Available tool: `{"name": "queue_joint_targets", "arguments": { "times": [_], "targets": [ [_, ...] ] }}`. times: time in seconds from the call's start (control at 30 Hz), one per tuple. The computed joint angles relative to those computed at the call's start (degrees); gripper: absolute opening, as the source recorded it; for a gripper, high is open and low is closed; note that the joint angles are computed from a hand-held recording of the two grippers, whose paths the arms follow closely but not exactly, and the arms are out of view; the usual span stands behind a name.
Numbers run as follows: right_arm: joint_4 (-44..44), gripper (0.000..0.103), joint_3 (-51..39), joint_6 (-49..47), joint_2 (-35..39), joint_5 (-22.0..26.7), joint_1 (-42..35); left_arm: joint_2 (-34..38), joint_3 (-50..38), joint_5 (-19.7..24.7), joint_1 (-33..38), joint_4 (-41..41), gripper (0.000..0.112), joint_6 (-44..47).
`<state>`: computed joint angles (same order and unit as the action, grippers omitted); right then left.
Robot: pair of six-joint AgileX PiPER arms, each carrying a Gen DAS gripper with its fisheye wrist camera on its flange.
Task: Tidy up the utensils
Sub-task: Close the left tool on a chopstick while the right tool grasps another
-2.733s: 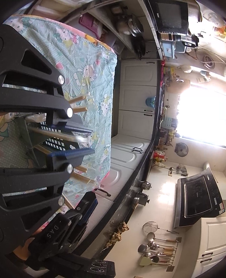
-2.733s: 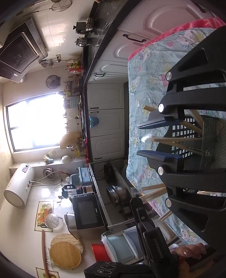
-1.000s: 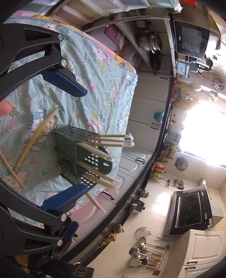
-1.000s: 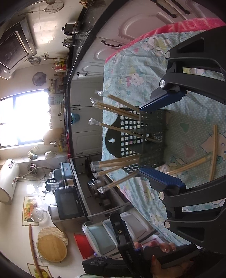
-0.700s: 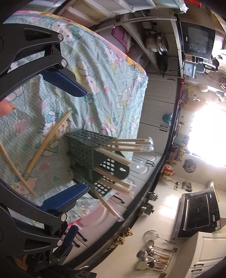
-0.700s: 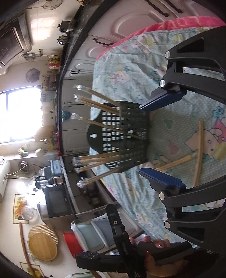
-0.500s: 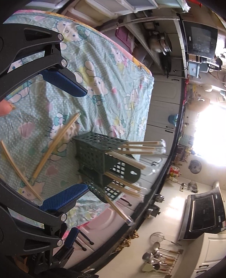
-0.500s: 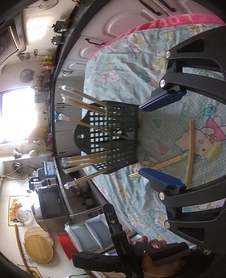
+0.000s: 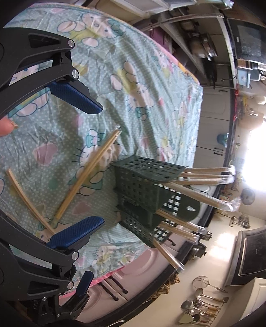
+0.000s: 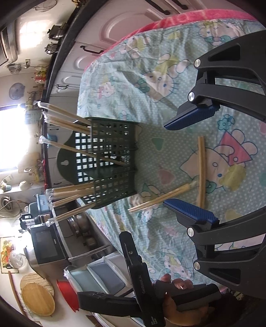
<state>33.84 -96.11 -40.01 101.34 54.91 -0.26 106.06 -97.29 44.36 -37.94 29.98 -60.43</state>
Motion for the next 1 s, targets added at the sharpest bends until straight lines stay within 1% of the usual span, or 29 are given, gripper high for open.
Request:
{"name": "queue_joint_targets", "arguments": {
  "times": [0.17, 0.23, 0.4, 0.47, 0.53, 0.57, 0.63, 0.73, 0.87, 1.0],
  "targets": [
    [-1.95, 0.067, 1.75, 0.98, -0.24, -0.36, 0.48, 1.12, 0.37, -1.02, 1.20, -4.03, 0.092, 2.70],
    [-3.50, 0.067, 2.80, 2.03, -0.52, -1.35, 0.89, 1.51, 0.52, -1.77, 1.88, -6.26, 0.092, 4.24],
    [-5.71, 0.067, 3.72, 5.21, 0.07, -1.32, 0.90, 2.95, -0.26, -2.42, 3.65, -11.39, 0.092, 7.87],
    [-6.11, 0.067, 4.01, 6.50, 0.43, -0.87, 0.82, 3.63, -1.02, -2.49, 4.60, -13.85, 0.088, 9.56],
    [-6.47, 0.067, 3.88, 7.61, 0.95, -0.02, 0.83, 4.50, -2.21, -1.79, 5.33, -15.21, 0.080, 10.73],
    [-6.79, 0.067, 3.55, 8.56, 1.34, 0.53, 0.91, 4.84, -2.68, -1.57, 5.85, -16.20, 0.078, 11.39],
    [-6.99, 0.067, 2.83, 9.92, 2.12, 1.60, 0.95, 5.72, -3.61, -1.22, 7.24, -18.58, 0.069, 12.83],
    [-6.99, 0.065, 1.01, 12.71, 3.97, 3.82, 0.61, 6.76, -4.22, -1.53, 10.01, -23.74, 0.062, 14.41],
    [-4.87, 0.064, -2.57, 15.82, 7.41, 7.67, -0.48, 7.60, -3.90, -3.20, 13.15, -29.90, 0.058, 16.29],
    [-4.42, 0.063, -5.67, 18.23, 9.53, 8.61, -0.34, 9.10, -5.28, -3.38, 14.79, -32.71, 0.053, 17.16]
  ]
}}
